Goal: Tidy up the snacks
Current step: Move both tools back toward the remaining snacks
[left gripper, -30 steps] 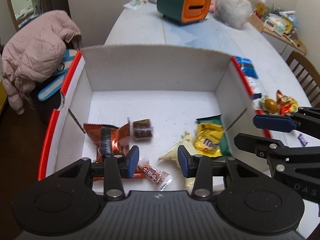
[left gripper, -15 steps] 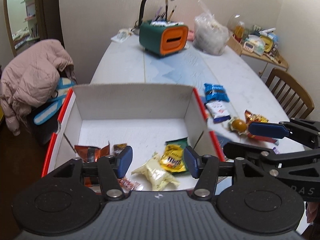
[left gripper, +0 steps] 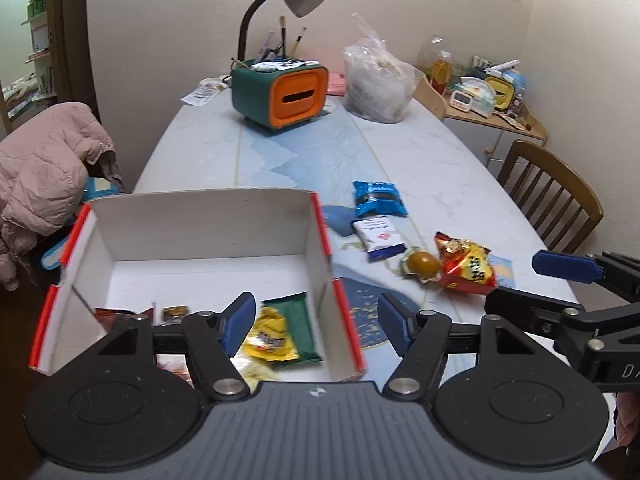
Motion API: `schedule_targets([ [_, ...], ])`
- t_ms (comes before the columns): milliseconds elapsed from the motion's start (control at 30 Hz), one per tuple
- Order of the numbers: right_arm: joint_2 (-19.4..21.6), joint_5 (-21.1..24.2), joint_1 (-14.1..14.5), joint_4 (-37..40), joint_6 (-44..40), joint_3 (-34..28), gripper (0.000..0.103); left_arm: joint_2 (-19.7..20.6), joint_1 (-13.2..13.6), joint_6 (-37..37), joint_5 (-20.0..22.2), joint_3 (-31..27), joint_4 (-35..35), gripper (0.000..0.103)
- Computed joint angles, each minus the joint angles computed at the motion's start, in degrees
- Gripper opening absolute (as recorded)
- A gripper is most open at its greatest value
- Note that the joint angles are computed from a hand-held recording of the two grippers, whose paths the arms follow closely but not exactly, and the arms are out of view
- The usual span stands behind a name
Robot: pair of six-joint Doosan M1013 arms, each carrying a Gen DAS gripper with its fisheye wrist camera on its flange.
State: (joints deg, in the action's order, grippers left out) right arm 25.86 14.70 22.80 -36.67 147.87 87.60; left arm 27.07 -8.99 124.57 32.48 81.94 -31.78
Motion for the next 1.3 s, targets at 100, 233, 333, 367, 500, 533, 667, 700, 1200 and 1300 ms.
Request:
schedule_targets([
  [100,-1.0,-0.08,-0.64,-4.98,5.83,1.82,0.092,-0.02,-0.76,0.56,-0.66,0.24,-1.54,0.073],
  [233,-2.14,-0.04,-1.46,-10.71,11.78,3.98,0.099,0.21,-2.0,-0.38,-0.45,0.04,-1.8,0.074],
  [333,-3.1,-0.43,-2.42,-10.73,10.98,5.73,0.1,0.56,-3.0,-0.55,-0.03,-0.2,-2.34,0.074],
  [367,-3.38,-0.38,-2.71,-10.76,10.78,6.26,0.1,0.71,-3.33,-0.45,0.23,-0.31,-2.65,0.074],
  [500,-4.51,-0.01,-4.26,-8.21,7.73,8.42,0.1,1.45,-4.93,-2.03,0.77,-1.16,-1.51,0.074],
  [533,-4.74,0.46,-4.55,-8.66,7.88,8.92,0.1,1.77,-5.38,-2.78,1.0,-1.6,-0.95,0.074],
  [667,-5.41,1.26,-6.17,-5.96,4.08,10.52,0.1,3.37,-6.97,-5.21,2.58,-3.81,0.47,0.074],
  [700,-5.48,1.37,-6.57,-5.18,2.94,10.86,0.1,3.83,-7.39,-5.62,3.01,-4.41,0.79,0.074],
  [1200,-2.33,2.24,-11.52,25.41,-32.71,11.16,0.098,12.76,-12.83,-15.55,13.46,-16.76,12.77,0.074],
  [1300,-1.17,2.85,-12.16,30.97,-39.09,10.49,0.096,14.84,-13.27,-16.67,16.47,-20.02,13.73,0.074],
])
